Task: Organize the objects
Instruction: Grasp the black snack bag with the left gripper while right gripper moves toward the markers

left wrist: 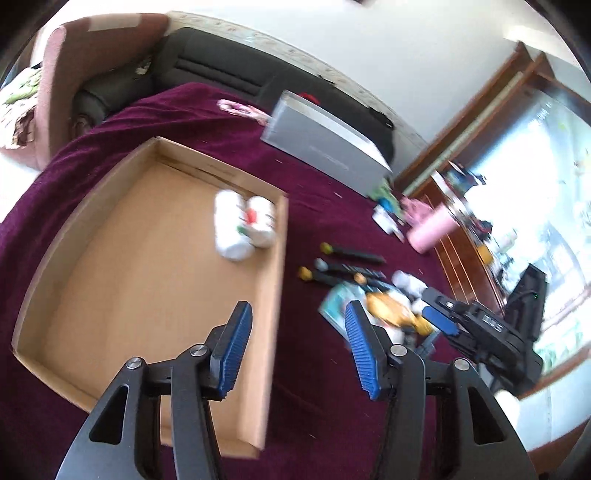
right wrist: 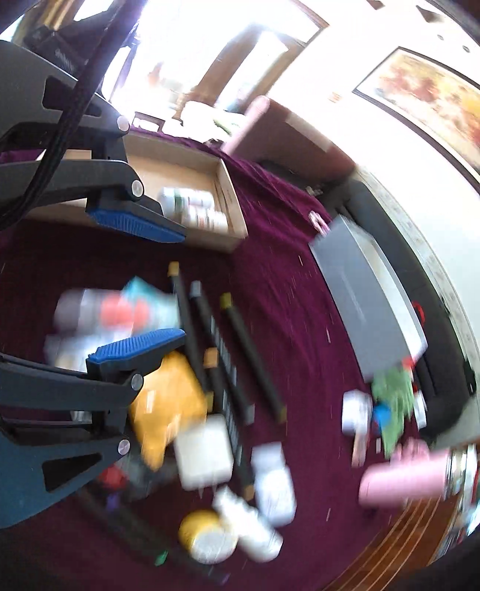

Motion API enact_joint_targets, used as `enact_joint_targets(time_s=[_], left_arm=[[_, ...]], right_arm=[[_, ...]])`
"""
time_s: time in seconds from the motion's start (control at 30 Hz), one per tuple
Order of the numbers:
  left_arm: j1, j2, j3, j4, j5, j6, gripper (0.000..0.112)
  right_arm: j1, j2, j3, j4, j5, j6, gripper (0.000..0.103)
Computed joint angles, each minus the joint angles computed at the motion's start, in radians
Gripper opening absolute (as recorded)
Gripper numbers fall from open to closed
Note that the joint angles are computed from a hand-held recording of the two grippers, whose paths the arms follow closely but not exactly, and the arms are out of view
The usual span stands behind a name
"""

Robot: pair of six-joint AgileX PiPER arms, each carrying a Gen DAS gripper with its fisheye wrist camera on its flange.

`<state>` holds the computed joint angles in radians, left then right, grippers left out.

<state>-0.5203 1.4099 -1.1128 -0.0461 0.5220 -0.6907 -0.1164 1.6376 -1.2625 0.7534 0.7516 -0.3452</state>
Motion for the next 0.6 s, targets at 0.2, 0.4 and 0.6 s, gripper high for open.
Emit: enact_joint_targets(time_s=[0.2, 0.4, 0.6], left_arm=[[-0.168, 0.093, -0.070, 0.112, 0.015, -0.091, 0.046], [-0.201, 0.125, -0.090, 0.146, 0.042, -0.145, 0.046], [-0.179, 0.081, -0.030, 0.201, 0.032, -0.211, 0.046]], right_arm=[[-0.160, 0.001, 0.076, 0.043, 0.025, -0.094, 0.052], [-0.189, 0.046, 0.059, 0.073, 0.006, -0.113, 0.051], [-0.232, 0.167, 0.023, 0.239, 0.221, -0.264, 0.053]])
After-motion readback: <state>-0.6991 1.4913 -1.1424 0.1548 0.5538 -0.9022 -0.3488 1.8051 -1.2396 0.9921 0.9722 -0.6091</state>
